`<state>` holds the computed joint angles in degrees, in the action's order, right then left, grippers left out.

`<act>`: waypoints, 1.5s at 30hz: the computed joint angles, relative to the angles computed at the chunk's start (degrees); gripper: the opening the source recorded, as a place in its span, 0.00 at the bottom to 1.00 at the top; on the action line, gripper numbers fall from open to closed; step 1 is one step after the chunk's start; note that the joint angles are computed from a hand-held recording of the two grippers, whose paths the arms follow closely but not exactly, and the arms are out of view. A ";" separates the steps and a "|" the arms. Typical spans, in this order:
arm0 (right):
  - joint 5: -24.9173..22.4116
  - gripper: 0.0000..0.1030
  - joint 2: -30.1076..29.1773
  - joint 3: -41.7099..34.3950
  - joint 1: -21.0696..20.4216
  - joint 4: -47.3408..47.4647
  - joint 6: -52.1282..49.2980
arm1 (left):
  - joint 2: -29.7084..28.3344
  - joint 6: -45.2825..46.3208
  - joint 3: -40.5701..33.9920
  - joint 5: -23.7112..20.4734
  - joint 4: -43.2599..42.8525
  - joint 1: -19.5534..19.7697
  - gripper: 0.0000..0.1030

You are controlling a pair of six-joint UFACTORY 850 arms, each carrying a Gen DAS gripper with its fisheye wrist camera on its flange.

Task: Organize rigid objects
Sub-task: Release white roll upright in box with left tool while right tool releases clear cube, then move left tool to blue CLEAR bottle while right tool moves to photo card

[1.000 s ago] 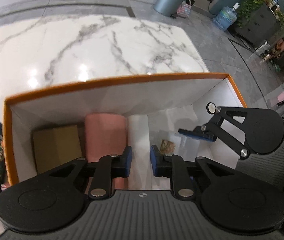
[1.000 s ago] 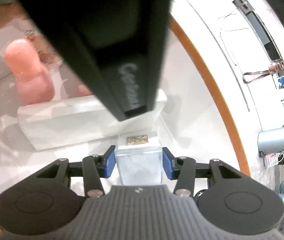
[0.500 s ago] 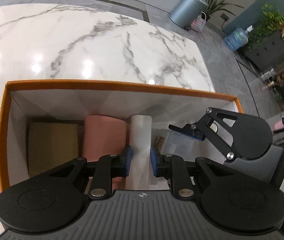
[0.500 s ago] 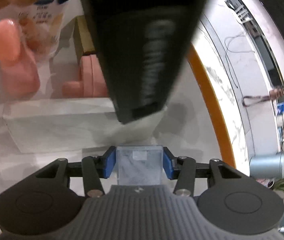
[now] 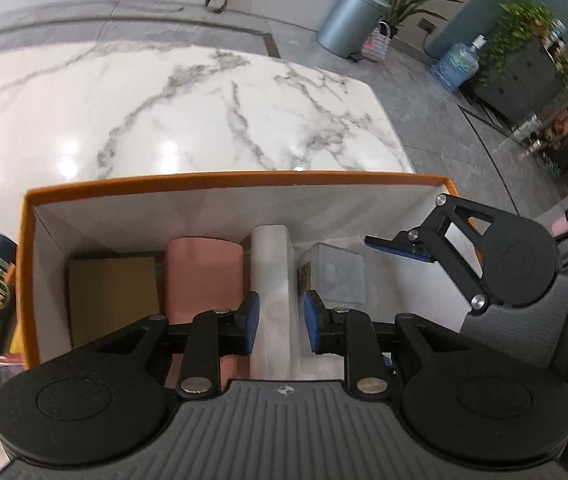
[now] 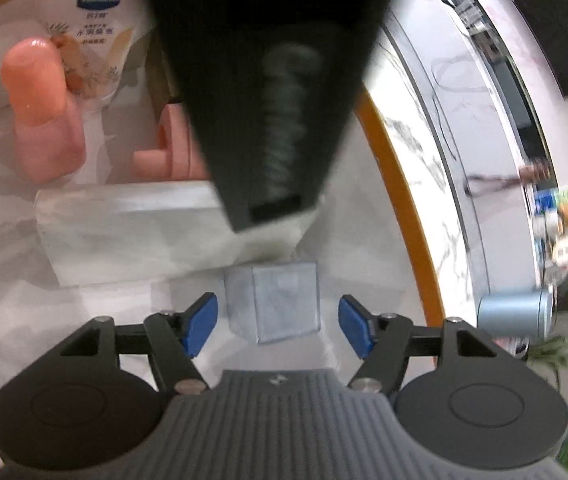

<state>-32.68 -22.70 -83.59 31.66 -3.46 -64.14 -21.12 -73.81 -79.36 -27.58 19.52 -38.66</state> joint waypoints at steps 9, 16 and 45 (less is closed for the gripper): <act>-3.69 0.67 4.72 1.97 0.56 -2.26 13.61 | 2.74 -3.40 0.65 -4.57 10.60 -3.53 0.26; -1.45 0.65 8.80 5.02 1.06 0.40 20.46 | 6.71 -9.69 3.91 -6.29 18.30 -5.89 0.26; -0.45 0.25 6.45 1.92 15.36 13.54 26.07 | 27.83 -19.63 25.52 -17.47 26.43 -7.34 0.26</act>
